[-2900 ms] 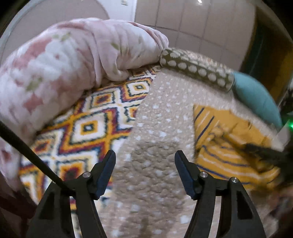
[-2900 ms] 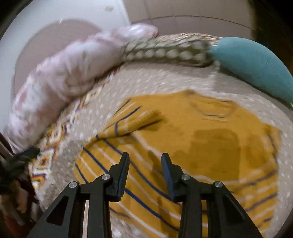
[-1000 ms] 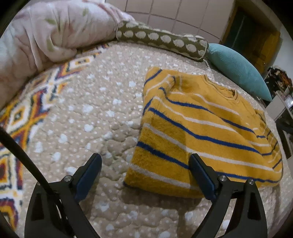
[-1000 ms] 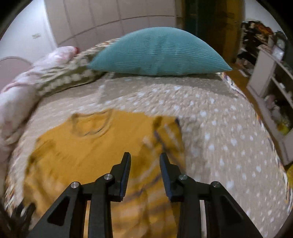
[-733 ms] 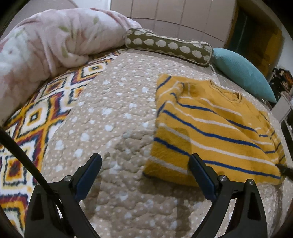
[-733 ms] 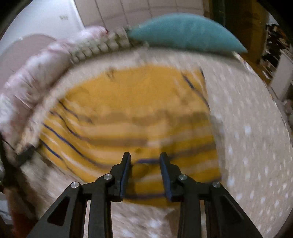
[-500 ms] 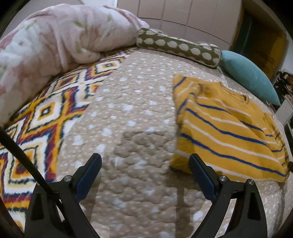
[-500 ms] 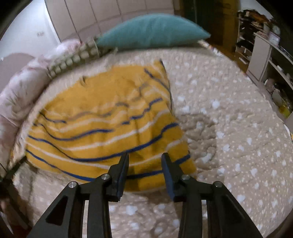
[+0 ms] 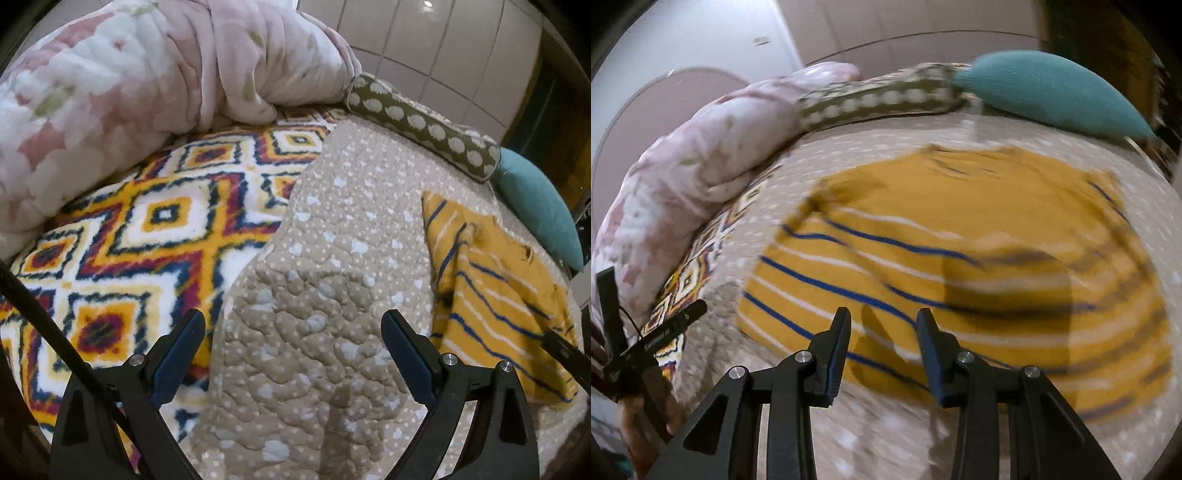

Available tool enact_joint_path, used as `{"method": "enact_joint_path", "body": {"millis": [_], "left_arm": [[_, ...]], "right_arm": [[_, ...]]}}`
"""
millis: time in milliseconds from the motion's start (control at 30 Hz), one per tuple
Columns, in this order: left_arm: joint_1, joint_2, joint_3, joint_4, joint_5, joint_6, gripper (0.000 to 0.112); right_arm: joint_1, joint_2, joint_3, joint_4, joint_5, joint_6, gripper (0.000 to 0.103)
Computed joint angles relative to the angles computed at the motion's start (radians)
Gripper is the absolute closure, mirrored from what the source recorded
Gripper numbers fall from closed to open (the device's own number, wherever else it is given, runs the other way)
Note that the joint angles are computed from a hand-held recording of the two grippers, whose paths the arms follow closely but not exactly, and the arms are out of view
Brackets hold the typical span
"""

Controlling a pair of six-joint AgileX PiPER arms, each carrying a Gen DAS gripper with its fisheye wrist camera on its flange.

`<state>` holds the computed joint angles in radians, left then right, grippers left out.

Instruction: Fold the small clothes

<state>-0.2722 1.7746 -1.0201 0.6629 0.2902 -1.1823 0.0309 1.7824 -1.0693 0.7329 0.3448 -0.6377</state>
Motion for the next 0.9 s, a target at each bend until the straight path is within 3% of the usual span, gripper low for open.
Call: {"method": "enact_joint_path", "body": {"millis": [167, 267, 333, 400, 633, 700, 900], "left_arm": [[0.017, -0.023, 0.021, 0.019, -0.018, -0.012, 0.017], [0.028, -0.032, 0.028, 0.064, -0.019, -0.044, 0.017], [0.031, -0.037, 0.033, 0.122, -0.007, -0.091, 0.017], [0.036, -0.043, 0.040, 0.154, -0.005, -0.116, 0.017], [-0.006, -0.072, 0.049, 0.174, -0.016, -0.143, 0.017], [-0.053, -0.081, 0.048, 0.218, -0.012, -0.180, 0.017], [-0.243, -0.046, 0.004, 0.349, 0.053, -0.309, 0.017]], "right_arm": [[0.158, 0.245, -0.366, -0.440, 0.067, 0.449, 0.063], [0.228, 0.438, -0.662, -0.697, 0.254, 0.715, 0.061], [0.241, 0.482, -0.738, -0.712, 0.301, 0.727, 0.060], [0.237, 0.466, -0.742, -0.572, 0.314, 0.594, 0.060], [0.136, 0.162, -0.316, -0.253, 0.164, 0.286, 0.060], [0.057, 0.040, -0.136, -0.122, 0.135, 0.127, 0.059], [-0.203, -0.228, 0.247, 0.061, 0.037, -0.155, 0.054]]}}
